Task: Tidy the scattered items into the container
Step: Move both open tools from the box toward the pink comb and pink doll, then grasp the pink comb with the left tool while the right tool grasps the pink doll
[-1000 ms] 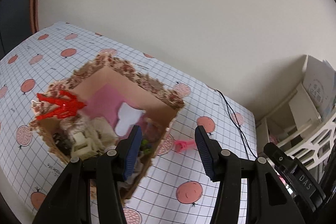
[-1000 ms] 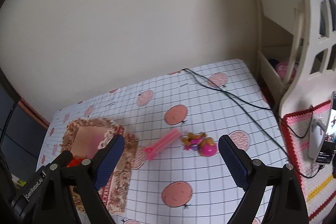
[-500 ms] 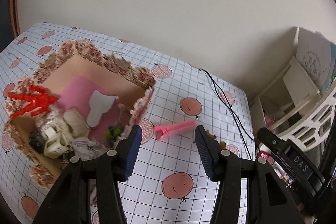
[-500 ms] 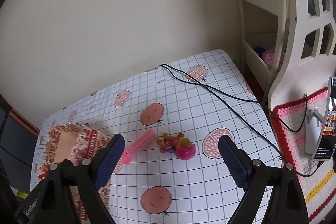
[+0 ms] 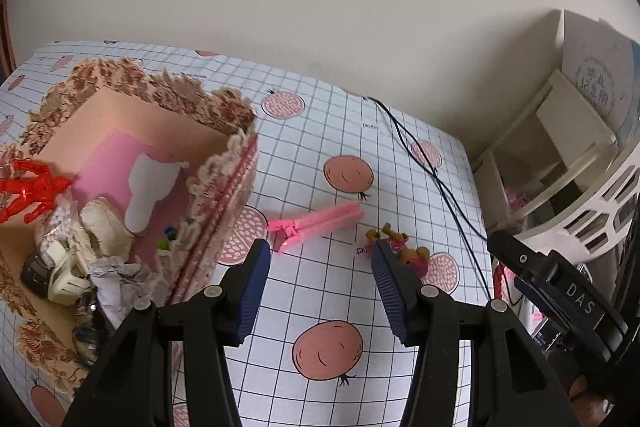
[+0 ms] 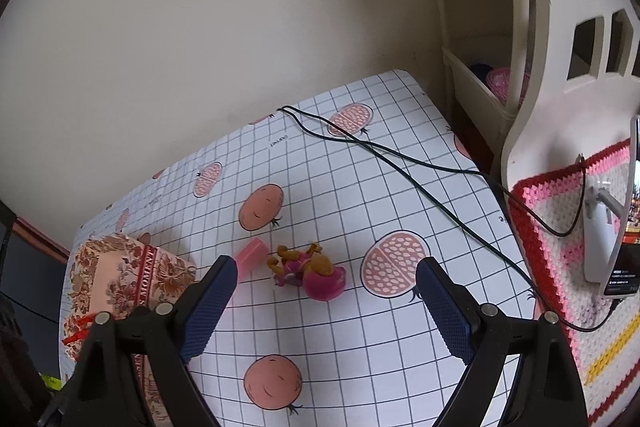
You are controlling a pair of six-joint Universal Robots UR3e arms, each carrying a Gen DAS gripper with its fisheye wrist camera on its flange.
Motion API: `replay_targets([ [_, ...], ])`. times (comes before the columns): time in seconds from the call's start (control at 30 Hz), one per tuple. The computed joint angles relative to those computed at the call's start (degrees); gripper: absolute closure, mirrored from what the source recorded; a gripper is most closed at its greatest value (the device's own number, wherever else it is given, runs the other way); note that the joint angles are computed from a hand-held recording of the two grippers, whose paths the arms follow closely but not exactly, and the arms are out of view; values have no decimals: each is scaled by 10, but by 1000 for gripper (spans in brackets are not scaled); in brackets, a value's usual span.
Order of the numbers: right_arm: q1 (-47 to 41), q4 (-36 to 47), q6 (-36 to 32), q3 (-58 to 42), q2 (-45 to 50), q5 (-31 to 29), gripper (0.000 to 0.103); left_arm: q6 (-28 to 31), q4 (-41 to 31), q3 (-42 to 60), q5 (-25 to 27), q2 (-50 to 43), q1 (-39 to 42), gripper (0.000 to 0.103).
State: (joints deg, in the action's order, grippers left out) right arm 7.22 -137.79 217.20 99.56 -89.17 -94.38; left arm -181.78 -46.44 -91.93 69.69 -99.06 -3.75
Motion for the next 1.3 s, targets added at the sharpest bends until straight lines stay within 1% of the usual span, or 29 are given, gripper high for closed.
replay_targets([
  [0.17,-12,-4,-4,16,-2,2,10,0,5,12,14,-26,-21,49],
  [0.4,-16,-20,-31,23,17,12,10,2,10,36,29,-63,-44,49],
  [0.5,-26,-39,-35,38,20,36,10,7,13,46,35,-78,-51,49],
  [0.63,-26,-42,-28,41,35,38,10,6,11,54,38,-93,-56,49],
  [0.77,-34,-73,-28,54,46,68,10,7,15,61,43,-109,-58,49],
  [0.87,-29,-77,-20,52,61,62,10,8,22,63,49,-123,-60,49],
  [0.97,-40,-99,-7,68,71,82,11,7,35,62,50,-134,-59,49],
  [1.03,-48,-122,1,82,74,97,14,8,42,64,54,-141,-60,49],
  [1.17,-51,-142,10,89,88,100,19,10,52,67,50,-151,-59,49],
  [1.3,-57,-167,17,103,99,121,26,11,66,71,52,-159,-62,49],
])
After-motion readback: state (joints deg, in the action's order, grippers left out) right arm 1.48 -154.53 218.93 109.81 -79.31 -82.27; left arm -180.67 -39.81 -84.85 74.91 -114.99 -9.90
